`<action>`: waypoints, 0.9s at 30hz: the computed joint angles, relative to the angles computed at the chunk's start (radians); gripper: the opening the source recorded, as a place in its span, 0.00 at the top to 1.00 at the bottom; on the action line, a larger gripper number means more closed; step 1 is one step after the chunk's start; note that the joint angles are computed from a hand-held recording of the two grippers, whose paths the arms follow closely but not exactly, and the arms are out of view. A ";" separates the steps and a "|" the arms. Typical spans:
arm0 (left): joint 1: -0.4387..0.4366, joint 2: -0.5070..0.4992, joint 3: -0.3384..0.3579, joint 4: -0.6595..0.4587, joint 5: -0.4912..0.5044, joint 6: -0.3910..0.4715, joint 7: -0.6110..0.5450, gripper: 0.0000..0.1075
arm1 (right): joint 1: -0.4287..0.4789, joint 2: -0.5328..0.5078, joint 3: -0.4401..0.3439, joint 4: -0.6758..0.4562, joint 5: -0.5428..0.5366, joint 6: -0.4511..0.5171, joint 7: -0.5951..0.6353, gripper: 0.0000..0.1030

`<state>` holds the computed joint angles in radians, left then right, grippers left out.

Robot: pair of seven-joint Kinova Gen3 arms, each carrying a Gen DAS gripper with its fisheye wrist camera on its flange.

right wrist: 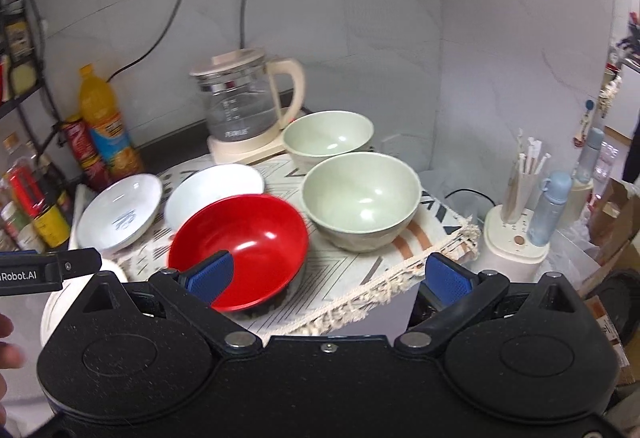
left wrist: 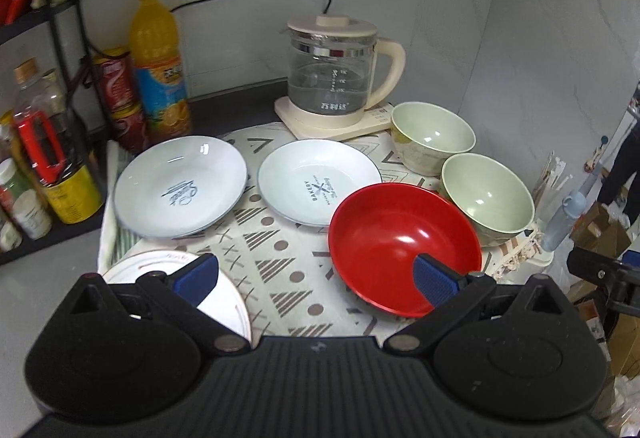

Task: Organize plates and bowls
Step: 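Move both grippers toward the large pale green bowl beside the red bowl, then close both grippers on the rim of the large pale green bowl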

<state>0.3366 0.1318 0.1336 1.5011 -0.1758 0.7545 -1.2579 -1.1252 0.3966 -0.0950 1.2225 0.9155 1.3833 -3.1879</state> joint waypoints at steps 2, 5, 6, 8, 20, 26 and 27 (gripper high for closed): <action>-0.022 0.032 0.009 -0.033 0.052 0.009 -0.065 0.05 | 0.018 0.015 0.004 -0.030 -0.024 0.012 0.016 0.00; -0.031 0.077 0.013 -0.081 0.095 0.025 -0.127 0.05 | 0.029 0.031 0.021 -0.054 -0.047 0.024 0.005 0.00; -0.036 0.091 0.016 -0.097 0.114 0.030 -0.151 0.05 | 0.030 0.036 0.025 -0.060 -0.052 0.028 -0.001 0.00; -0.043 0.114 0.020 -0.123 0.147 0.031 -0.195 0.05 | 0.034 0.048 0.033 -0.074 -0.061 0.038 -0.001 0.00; 0.024 0.252 0.005 -0.301 0.181 0.079 -0.257 0.07 | 0.111 0.037 0.052 -0.051 -0.128 -0.019 -0.046 0.15; 0.082 0.328 -0.011 -0.404 0.149 0.104 -0.220 0.11 | 0.175 0.010 0.047 0.010 -0.152 -0.101 -0.042 0.18; 0.094 0.347 -0.017 -0.435 0.143 0.123 -0.205 0.12 | 0.188 0.000 0.045 0.029 -0.155 -0.127 -0.042 0.18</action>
<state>0.4306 0.4788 0.1170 1.0665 -0.0323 0.8777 -1.4626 -0.9370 0.3968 -0.0496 1.2515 0.7607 1.2561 -3.2295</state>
